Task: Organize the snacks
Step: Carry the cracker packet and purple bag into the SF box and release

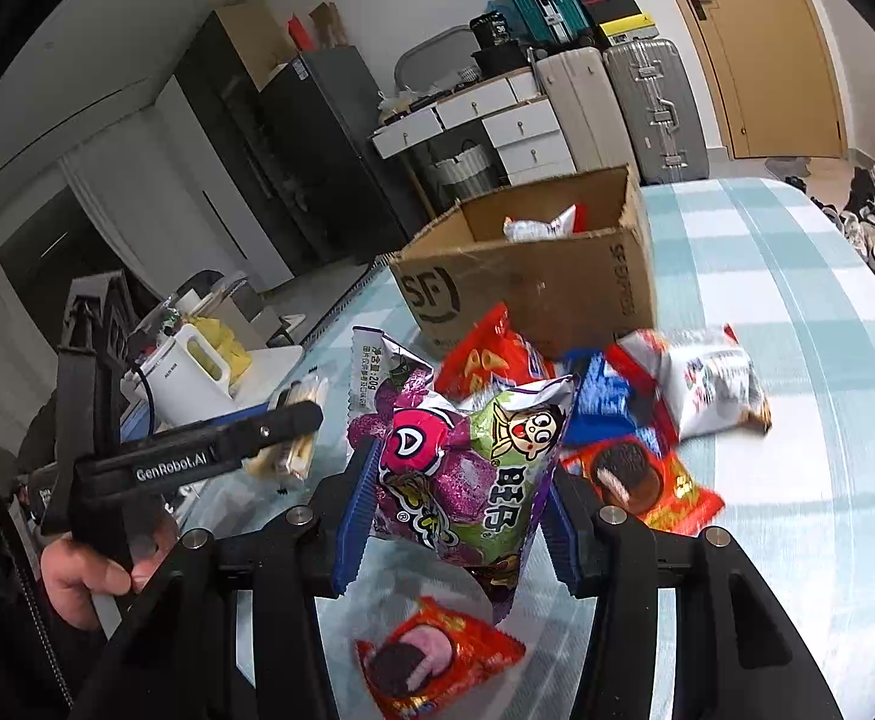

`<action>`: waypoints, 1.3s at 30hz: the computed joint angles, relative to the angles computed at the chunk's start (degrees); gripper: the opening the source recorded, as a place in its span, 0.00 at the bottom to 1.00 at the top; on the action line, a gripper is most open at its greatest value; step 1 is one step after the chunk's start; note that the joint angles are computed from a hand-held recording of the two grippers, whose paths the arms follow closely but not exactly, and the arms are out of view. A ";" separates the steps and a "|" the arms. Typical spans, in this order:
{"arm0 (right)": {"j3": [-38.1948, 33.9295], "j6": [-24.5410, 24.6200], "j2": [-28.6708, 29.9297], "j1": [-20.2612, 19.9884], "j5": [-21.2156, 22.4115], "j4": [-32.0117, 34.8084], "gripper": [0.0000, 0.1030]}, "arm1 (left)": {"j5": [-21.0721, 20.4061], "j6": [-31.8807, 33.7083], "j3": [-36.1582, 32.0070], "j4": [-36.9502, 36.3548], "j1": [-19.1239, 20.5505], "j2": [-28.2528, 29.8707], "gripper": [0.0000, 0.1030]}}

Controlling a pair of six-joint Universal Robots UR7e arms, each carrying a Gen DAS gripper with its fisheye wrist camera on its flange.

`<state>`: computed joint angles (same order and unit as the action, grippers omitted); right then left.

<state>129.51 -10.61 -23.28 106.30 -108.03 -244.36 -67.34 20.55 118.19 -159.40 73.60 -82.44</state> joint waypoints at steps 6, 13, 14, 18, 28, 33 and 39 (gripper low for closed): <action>-0.95 0.48 -3.53 -0.09 1.70 4.44 0.48 | -1.86 0.47 -3.10 0.80 -1.76 0.93 0.56; -3.39 -0.28 -7.22 0.40 2.45 9.11 0.48 | -2.64 0.51 -7.26 2.58 -4.33 3.41 0.56; -3.96 -0.16 -7.79 0.24 2.78 10.11 0.48 | -2.75 0.43 -7.99 3.19 -4.67 3.85 0.57; -5.70 -0.27 -9.04 0.13 3.38 12.74 0.48 | -2.28 0.36 -10.15 3.44 -6.11 5.61 0.57; -10.64 0.40 -12.73 -0.80 3.18 21.38 0.48 | -0.10 -0.48 -18.02 5.20 -7.93 11.97 0.57; -13.25 0.08 -13.80 -1.79 3.11 24.59 0.48 | 0.16 -0.40 -23.04 7.24 -7.75 16.17 0.57; -16.41 -0.53 -14.16 -3.11 3.14 27.88 0.48 | 0.40 0.55 -28.83 8.30 -7.12 21.31 0.57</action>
<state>113.11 -11.14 -37.44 103.19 -104.89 -216.48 -66.94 21.10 89.36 -151.09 66.47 -61.13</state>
